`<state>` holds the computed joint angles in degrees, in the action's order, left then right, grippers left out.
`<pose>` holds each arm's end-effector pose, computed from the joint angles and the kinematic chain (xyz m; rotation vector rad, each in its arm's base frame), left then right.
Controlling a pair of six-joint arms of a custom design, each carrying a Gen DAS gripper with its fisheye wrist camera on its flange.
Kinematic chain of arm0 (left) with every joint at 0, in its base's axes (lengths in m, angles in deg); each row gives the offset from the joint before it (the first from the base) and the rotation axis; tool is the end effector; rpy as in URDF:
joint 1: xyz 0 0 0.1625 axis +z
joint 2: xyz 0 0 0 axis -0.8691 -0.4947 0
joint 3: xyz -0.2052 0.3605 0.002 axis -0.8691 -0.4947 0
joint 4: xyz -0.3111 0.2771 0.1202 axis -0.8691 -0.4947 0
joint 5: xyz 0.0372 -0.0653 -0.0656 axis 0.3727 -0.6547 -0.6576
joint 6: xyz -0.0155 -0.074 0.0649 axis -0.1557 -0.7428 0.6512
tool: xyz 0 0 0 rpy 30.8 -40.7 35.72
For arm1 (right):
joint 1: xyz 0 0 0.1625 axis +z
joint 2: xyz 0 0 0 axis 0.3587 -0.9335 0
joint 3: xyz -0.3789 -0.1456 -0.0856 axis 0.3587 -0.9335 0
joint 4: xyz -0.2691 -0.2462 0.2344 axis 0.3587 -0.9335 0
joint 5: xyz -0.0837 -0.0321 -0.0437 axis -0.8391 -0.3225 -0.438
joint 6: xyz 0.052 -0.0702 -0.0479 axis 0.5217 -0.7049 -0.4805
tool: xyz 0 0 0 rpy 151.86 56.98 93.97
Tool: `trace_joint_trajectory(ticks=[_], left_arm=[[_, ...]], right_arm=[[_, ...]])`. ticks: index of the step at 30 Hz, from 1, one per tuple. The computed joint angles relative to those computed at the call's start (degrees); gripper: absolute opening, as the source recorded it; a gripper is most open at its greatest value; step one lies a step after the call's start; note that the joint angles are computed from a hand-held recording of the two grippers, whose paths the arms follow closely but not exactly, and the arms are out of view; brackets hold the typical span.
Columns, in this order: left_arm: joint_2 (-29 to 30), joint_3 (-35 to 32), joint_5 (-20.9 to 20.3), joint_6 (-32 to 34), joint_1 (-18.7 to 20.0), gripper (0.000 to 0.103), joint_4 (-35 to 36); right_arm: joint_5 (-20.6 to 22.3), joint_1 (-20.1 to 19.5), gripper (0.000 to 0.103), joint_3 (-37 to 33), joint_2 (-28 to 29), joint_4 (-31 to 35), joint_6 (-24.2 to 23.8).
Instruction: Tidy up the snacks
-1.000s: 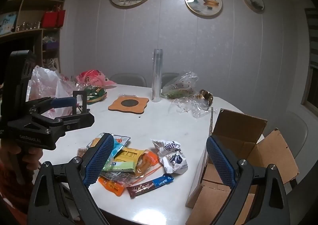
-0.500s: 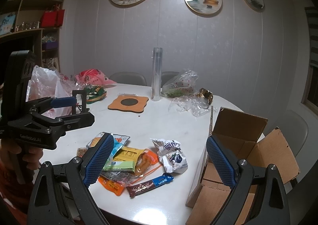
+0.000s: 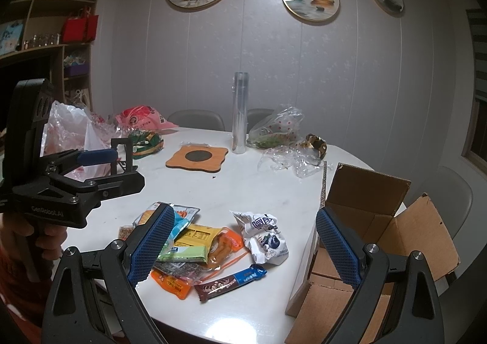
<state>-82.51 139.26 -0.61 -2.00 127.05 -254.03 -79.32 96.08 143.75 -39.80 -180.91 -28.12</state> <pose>-0.0283 -0.5269 0.3494 0.6792 2.2351 -1.2695 0.3806 -0.5320 -0.0103 1.1891 -2.1569 1.1041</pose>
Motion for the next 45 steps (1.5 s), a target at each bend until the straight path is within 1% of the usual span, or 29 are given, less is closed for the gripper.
trace_joint_trajectory(ticks=[7,8,9,10,13,17,18,26,30,33,35,37,39,41,42,43,44,45], left_arm=[[0.21,0.00,0.01,0.02,0.05,0.102,-0.35],[0.16,-0.03,-0.02,0.01,0.06,0.102,-0.20],[0.17,-0.05,-0.05,0.01,0.07,0.102,-0.17],[0.15,-0.05,0.00,0.00,0.05,0.102,-0.19],[0.23,-0.12,0.21,-0.06,0.07,0.102,-0.20],[0.16,-0.07,0.10,-0.14,0.12,0.102,-0.19],[0.19,-0.08,0.13,-0.09,0.12,0.102,-0.27],[-0.48,0.08,-0.23,-0.36,0.08,0.102,0.61],[-0.73,-0.10,-0.99,-0.34,0.37,0.102,1.18],[-0.62,-0.51,-1.48,0.38,0.86,0.102,0.98],[-0.70,-1.01,-2.03,0.43,1.61,0.102,1.31],[-0.82,-1.77,-2.79,0.26,2.57,0.102,2.30],[-0.87,-2.67,-3.43,0.21,3.81,0.102,3.21],[-0.74,-3.57,-3.63,0.00,5.05,0.102,4.12],[-0.64,-4.16,-3.82,-0.35,5.85,0.102,4.98],[-0.54,-4.69,-4.13,-0.65,6.57,0.102,5.81],[-0.42,-5.18,-4.44,-0.98,7.29,0.102,6.71],[-0.13,-5.67,-4.77,-1.26,8.10,0.102,7.56]], right_arm=[[0.08,0.02,0.094,0.28,-0.07,-0.08,0.08],[0.02,0.04,0.096,0.26,-0.04,-0.11,0.08],[-0.06,0.05,0.100,0.26,-0.03,-0.06,-0.02],[-0.26,0.10,0.101,0.28,0.08,-0.38,-0.26],[-0.46,0.16,0.101,0.49,0.46,-1.85,-0.86],[-0.64,0.18,0.101,0.68,0.39,-1.86,-0.85],[-0.77,0.22,0.103,0.61,0.39,-1.70,-0.87],[-1.10,0.59,0.103,1.39,-0.19,-1.29,-0.68],[-2.50,1.42,0.103,0.68,0.30,-1.98,-1.86],[-2.94,2.30,0.103,-0.31,0.62,-0.34,-3.11],[-4.43,3.30,0.103,-2.03,1.91,-0.04,-5.44],[-5.84,4.10,0.092,-4.66,4.29,-1.19,-8.74],[-6.95,4.40,0.070,-7.42,6.20,0.52,-9.88],[-7.18,4.12,0.063,-10.08,7.37,5.28,-7.24],[-6.94,3.70,0.061,-11.61,7.92,8.64,-4.93],[-6.87,3.42,0.058,-12.70,8.40,10.28,-3.84],[-7.66,3.05,0.056,-14.73,9.61,12.16,-2.43],[-8.71,2.94,0.056,-16.39,10.72,12.90,-2.08]])
